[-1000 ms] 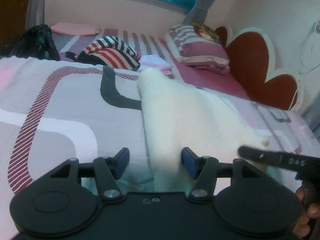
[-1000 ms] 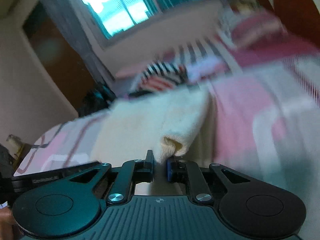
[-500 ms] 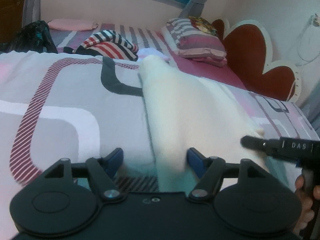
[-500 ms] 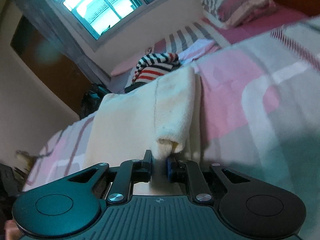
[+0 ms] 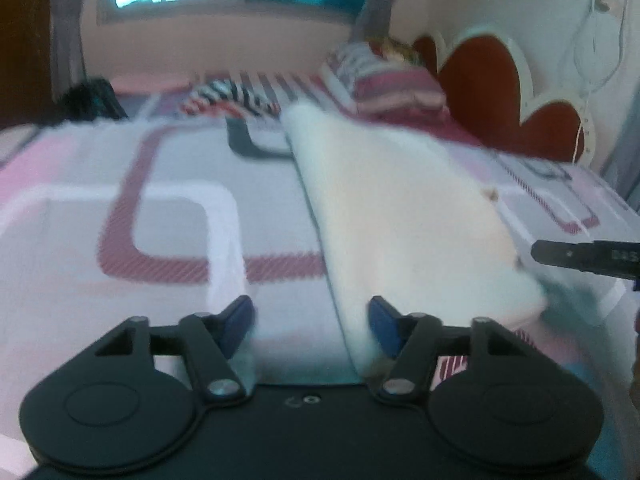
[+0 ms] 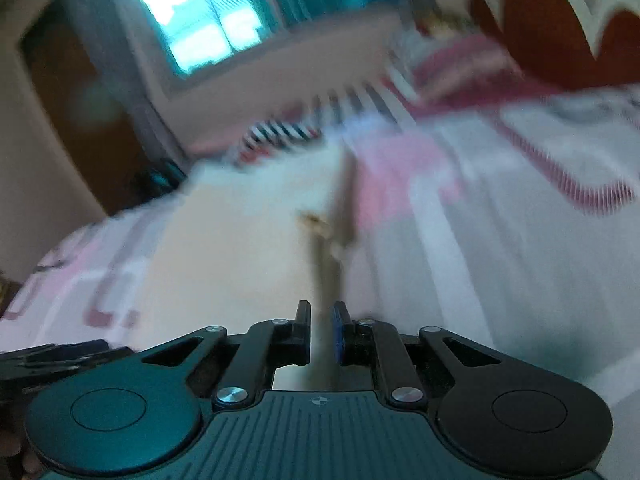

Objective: Fold small clothes

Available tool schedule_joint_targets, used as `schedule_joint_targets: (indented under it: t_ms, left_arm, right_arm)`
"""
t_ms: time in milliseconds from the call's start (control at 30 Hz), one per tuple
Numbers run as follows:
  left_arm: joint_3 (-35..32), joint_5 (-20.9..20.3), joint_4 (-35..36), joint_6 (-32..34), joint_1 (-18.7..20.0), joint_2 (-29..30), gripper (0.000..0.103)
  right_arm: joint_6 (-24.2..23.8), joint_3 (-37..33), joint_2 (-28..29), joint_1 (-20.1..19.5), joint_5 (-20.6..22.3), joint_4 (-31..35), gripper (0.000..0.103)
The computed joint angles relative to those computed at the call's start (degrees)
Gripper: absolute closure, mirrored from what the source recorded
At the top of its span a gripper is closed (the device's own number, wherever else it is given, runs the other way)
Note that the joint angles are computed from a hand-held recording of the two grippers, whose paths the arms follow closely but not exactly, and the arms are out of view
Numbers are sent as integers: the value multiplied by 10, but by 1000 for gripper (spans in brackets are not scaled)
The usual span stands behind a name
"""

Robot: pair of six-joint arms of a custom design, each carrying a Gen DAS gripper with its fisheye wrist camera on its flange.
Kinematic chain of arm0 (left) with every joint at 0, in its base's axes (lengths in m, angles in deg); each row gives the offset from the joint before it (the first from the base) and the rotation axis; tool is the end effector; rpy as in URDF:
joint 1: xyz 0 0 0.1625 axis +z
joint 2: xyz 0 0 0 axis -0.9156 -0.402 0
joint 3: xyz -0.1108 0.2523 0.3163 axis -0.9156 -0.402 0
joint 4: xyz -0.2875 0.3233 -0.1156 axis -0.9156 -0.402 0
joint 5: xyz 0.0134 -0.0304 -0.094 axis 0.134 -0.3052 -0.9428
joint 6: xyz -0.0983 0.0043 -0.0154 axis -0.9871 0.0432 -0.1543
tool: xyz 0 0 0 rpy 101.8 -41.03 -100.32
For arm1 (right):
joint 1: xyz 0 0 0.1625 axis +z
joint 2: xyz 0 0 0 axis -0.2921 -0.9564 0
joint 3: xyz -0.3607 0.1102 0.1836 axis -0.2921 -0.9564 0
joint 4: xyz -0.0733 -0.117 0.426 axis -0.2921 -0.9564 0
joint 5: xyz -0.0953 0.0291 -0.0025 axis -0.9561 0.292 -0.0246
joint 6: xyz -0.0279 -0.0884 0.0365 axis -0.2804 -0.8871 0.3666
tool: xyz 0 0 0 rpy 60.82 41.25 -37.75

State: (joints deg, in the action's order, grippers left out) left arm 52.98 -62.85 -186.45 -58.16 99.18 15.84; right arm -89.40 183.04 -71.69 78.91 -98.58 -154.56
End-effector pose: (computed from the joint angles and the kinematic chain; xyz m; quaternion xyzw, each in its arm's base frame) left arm -0.3027 -0.4512 -0.0768 0.1460 0.8744 -0.3713 0.2761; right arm -0.0825 -0.4852 0.3837 0.1846 -0.9106 0.3463 0.1297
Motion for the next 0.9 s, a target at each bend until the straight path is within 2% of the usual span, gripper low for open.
schedule_joint_targets:
  t_ms: [33, 67, 100, 133, 167, 233, 333, 400, 433, 567, 633, 667, 700, 733, 800, 833, 900]
  left_arm:
    - [3, -3, 7, -7, -1, -4, 42]
    - [3, -16, 19, -13, 1, -7, 41]
    - [1, -31, 32, -12, 4, -7, 41]
    - [-2, -33, 46, -5, 5, -3, 40]
    - [-4, -23, 51, 0, 2, -1, 38]
    - [-9, -9, 50, 8, 3, -9, 40]
    - [-45, 21, -19, 83, 17, -2, 39]
    - [-95, 22, -49, 146, 41, 14, 41]
    - [-125, 16, -40, 163, 55, 22, 42]
    - [-221, -8, 33, 168, 106, 58, 43]
    - [-254, -16, 60, 162, 128, 77, 36]
    - [-260, -17, 66, 150, 138, 82, 26]
    - [-256, -21, 58, 135, 146, 81, 23]
    - [-249, -32, 53, 117, 151, 75, 22]
    - [-247, -34, 63, 120, 147, 67, 31]
    - [-250, -27, 54, 137, 143, 69, 40]
    - [-261, -23, 48, 147, 139, 73, 41]
  right_arm:
    - [-12, 5, -12, 0, 13, 18, 91]
    - [-30, 11, -18, 5, 7, 32, 91]
    - [-52, 19, -19, 15, -23, 34, 91]
    - [-66, 26, -13, 26, -69, 25, 91]
    - [-74, 29, -5, 26, -92, 21, 91]
    - [-69, 31, -14, 20, -84, 29, 91]
    - [-41, 9, -12, 19, -28, 23, 91]
    - [-18, -21, 27, 47, -30, -22, 91]
    - [-12, -38, 50, 57, -27, -40, 91]
    - [36, -134, 165, 108, -67, -50, 91]
    - [22, -164, 208, 122, -93, -56, 91]
    - [13, -179, 229, 130, -127, -63, 91]
    - [10, -191, 248, 128, -148, -63, 92]
    - [14, -189, 253, 124, -146, -75, 92]
    - [15, -192, 252, 126, -147, -66, 91]
    - [12, -192, 248, 125, -145, -62, 91]
    - [12, -189, 239, 122, -113, -65, 91]
